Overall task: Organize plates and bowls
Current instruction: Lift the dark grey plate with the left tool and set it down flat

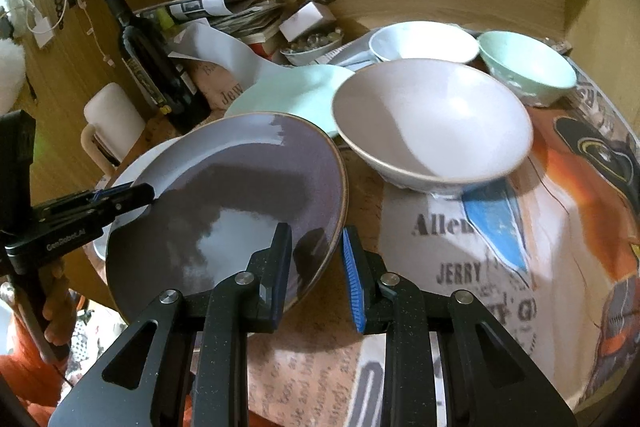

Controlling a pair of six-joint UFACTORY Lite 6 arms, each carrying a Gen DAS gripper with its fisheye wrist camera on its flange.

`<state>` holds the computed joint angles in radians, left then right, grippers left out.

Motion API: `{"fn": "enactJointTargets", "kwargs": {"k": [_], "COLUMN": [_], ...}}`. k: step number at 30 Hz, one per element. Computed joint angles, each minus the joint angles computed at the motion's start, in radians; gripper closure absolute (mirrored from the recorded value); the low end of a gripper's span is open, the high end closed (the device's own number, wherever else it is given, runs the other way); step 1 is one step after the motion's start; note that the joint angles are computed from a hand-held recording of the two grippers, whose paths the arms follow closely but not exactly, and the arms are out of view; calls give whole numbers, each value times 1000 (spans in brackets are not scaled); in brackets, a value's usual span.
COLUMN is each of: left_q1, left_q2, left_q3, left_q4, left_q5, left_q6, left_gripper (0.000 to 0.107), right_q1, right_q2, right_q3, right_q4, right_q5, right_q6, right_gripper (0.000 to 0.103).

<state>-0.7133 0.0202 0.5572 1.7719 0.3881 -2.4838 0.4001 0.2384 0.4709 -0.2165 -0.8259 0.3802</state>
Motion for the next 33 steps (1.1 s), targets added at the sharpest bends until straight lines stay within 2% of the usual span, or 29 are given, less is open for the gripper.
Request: {"fn": "enactJointTargets", "kwargs": {"k": [12, 20, 24, 33], "left_q1": [-66, -87, -75, -67], "left_q2": [143, 244, 278, 338], "left_q3": [96, 198, 236, 307], "left_q4": [54, -12, -26, -64], "left_q5": [-11, -7, -15, -18], "left_q6": [-96, -31, -9, 51], "left_gripper": [84, 83, 83, 83], "right_q1": [-105, -170, -156, -221], "right_q2": [7, 36, 39, 64], "right_q3": [-89, -109, -111, -71], "right_q4": [-76, -129, -88, -166], "right_q5": [-75, -124, -127, -115], "right_q6": [32, 59, 32, 77], "right_gripper": [80, 80, 80, 80]}}
